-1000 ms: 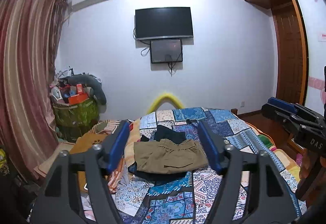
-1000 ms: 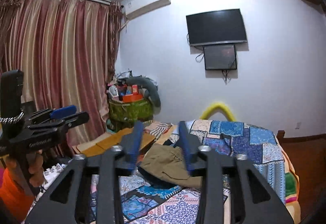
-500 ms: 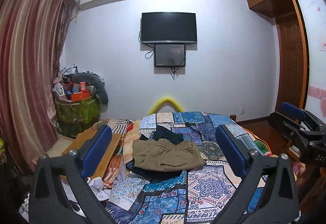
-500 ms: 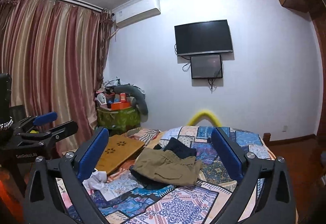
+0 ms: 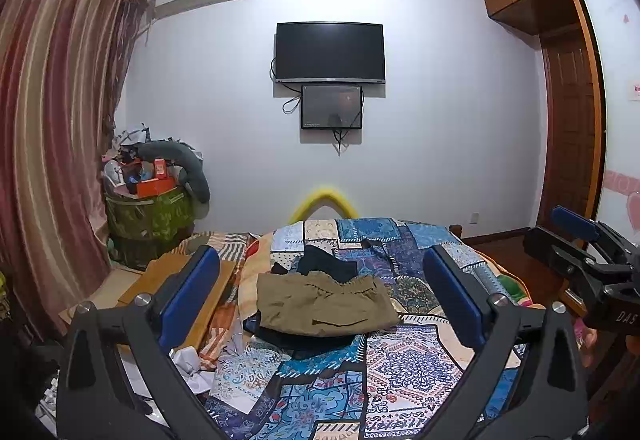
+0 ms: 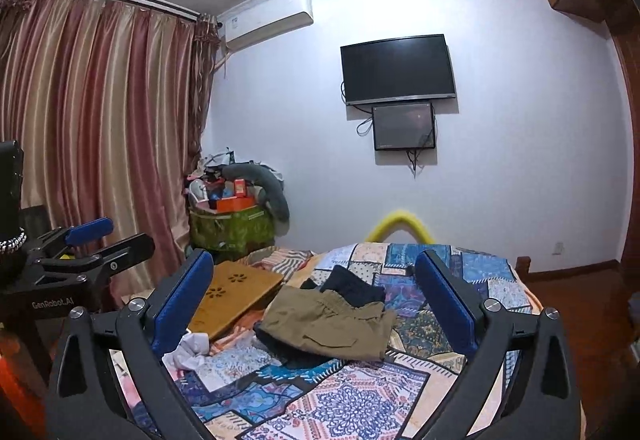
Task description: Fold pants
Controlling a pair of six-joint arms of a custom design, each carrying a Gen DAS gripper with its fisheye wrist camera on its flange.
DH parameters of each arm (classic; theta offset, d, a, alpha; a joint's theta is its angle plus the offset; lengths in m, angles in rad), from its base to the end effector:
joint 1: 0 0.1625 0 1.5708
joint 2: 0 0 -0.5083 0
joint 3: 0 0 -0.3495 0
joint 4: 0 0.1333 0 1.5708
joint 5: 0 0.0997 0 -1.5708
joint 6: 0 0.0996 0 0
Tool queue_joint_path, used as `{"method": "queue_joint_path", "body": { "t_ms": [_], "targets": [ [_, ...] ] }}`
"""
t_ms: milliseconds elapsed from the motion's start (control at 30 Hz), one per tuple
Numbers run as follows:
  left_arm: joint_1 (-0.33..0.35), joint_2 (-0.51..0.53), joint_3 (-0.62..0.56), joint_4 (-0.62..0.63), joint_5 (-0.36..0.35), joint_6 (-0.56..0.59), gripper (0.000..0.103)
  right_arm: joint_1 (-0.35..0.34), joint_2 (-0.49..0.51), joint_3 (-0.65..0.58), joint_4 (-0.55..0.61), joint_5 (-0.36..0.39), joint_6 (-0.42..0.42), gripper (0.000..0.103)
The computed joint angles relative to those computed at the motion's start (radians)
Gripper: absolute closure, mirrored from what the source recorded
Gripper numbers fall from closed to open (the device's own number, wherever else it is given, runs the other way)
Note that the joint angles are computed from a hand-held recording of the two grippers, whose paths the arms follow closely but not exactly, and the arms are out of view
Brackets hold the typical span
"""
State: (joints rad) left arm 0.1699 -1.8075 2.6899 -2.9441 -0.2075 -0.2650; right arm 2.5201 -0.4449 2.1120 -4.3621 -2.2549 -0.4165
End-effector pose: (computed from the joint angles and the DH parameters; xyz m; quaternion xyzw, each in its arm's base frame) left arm -0.1585 -0.2613 0.4156 0.2761 0.7174 -0.5792 0.2715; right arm 0.4783 -0.2560 0.0900 0.3643 -0.7312 0.5591 0.1416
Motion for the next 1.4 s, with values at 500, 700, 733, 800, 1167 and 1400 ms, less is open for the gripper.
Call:
{"method": "queue_joint_path", "body": {
  "t_ms": [500,700,733,800,1167,1400],
  "targets": [
    [0.069,0.118,0.029,-0.295,-0.035,0.169,0.0,0.006,-0.005,-0.008,0.05,-0.035,0.017,0.002],
    [0.071,0.117,0.026,-0.291,-0.043,0.169,0.0,0.009,-0.009,-0.007,0.065,-0.047,0.028,0.002],
    [0.072,0.117,0.026,-0.291,-0.043,0.169,0.0,0.009,-0.008,-0.005,0.063,-0.047,0.03,0.002],
    [0.071,0.118,0.026,-0.291,-0.042,0.168,0.0,0.009,-0.009,-0.004,0.069,-0.051,0.037,0.002],
    [0.082,0.148,0.024,-0.372,-0.057,0.227,0.0,0.007,-0.011,0.002,0.065,-0.051,0.042,0.002],
    [0.096,0.154,0.025,-0.394,-0.075,0.25,0.0,0.003,-0.013,0.004,0.069,-0.05,0.048,0.002]
  ]
}}
